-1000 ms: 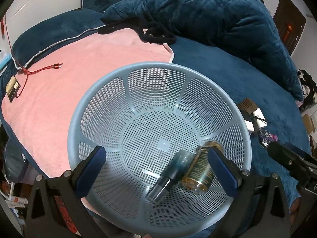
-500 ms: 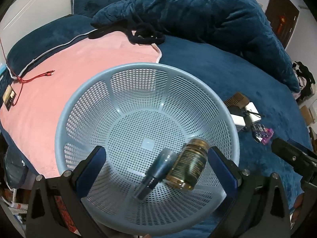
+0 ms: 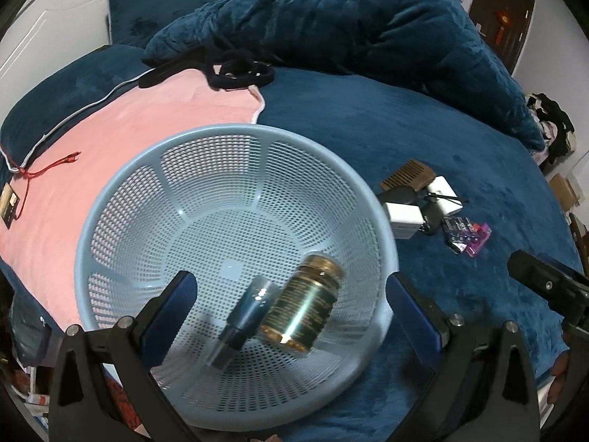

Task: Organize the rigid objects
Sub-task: 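Move the right tool back toward the white charger plug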

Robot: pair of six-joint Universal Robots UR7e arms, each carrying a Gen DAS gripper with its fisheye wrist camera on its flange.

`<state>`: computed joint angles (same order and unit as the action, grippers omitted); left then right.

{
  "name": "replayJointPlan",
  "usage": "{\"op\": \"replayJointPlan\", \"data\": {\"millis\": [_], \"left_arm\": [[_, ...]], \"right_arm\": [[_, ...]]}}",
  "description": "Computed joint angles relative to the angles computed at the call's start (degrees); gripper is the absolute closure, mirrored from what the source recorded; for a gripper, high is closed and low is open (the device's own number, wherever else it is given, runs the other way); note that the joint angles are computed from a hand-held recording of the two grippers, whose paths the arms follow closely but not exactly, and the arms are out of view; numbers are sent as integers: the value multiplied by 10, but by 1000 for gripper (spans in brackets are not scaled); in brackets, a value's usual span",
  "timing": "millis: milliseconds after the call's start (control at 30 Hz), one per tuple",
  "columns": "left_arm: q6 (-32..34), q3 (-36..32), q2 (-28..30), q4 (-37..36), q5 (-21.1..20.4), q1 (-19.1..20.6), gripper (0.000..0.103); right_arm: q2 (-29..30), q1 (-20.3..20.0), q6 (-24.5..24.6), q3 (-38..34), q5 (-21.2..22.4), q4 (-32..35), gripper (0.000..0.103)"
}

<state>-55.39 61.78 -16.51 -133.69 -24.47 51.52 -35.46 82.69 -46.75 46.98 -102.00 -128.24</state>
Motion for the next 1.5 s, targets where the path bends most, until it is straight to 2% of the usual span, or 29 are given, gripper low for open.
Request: {"op": "replayJointPlan", "data": {"millis": [700, 1100, 1400, 1500], "left_arm": [[77, -160, 96, 45, -7, -2, 0], [44, -99, 46, -8, -11, 18, 0], [13, -65, 18, -27, -1, 42, 0], [22, -52, 14, -55, 7, 43, 0]], "right_arm": [[45, -36, 32, -128, 9, 83, 0], [115, -16, 13, -211, 2, 139, 0], [177, 13, -27, -240, -19, 109, 0], [205, 17, -26, -276, -26, 128, 1]]}}
